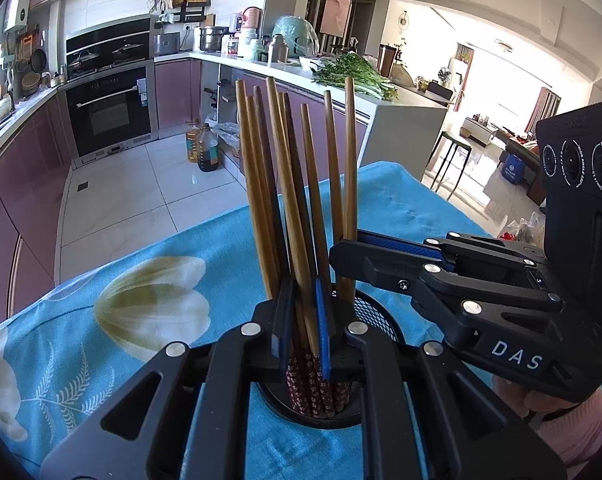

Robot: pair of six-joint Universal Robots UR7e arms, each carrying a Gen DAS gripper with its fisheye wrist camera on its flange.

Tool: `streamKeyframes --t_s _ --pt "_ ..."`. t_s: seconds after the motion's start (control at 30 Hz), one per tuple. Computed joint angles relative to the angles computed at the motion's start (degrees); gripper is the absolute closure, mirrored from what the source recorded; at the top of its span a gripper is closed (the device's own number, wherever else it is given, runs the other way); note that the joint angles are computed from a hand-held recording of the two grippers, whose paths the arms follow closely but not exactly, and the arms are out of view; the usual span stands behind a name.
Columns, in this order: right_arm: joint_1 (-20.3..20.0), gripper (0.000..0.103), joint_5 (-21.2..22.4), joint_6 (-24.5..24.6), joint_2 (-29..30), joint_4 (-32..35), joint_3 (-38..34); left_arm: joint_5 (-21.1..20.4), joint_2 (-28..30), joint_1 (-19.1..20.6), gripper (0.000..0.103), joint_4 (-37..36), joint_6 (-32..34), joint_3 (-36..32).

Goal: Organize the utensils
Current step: 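Open both tools to release the chopsticks and withdraw from the holder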

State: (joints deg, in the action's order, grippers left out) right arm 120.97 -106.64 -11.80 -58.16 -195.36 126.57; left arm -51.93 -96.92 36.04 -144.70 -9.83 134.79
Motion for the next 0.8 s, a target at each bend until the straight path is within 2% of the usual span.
streamKeyframes --t_s 0.47,0.63,0.67,0.7,0.8 --pt "0.36 0.094 -0.14 -0.14 0.04 -1.08 0.36 3.16 -4.63 -2.41 0.081 1.14 -1.68 2.31" --pt "0.6 0.082 -0.42 -0.4 -0.39 -1.91 1.18 6.94 -9.65 -5.74 0.065 4.12 -4.82 4.21" --pt "0.87 0.078 -0.65 -0.28 -0.25 -2.26 1.35 8.4 -11.25 -6.81 0.064 5.2 -5.92 4.83" --pt "1.05 0.07 -0.88 -0.34 -0.29 -2.63 1.61 9.57 -13.06 -7.85 0.059 6.74 -7.21 5.33" --pt "1.87 0.057 -1.79 -0.84 0.11 -4.33 2.37 14.11 -18.7 -10.87 0.042 12.72 -12.34 6.69"
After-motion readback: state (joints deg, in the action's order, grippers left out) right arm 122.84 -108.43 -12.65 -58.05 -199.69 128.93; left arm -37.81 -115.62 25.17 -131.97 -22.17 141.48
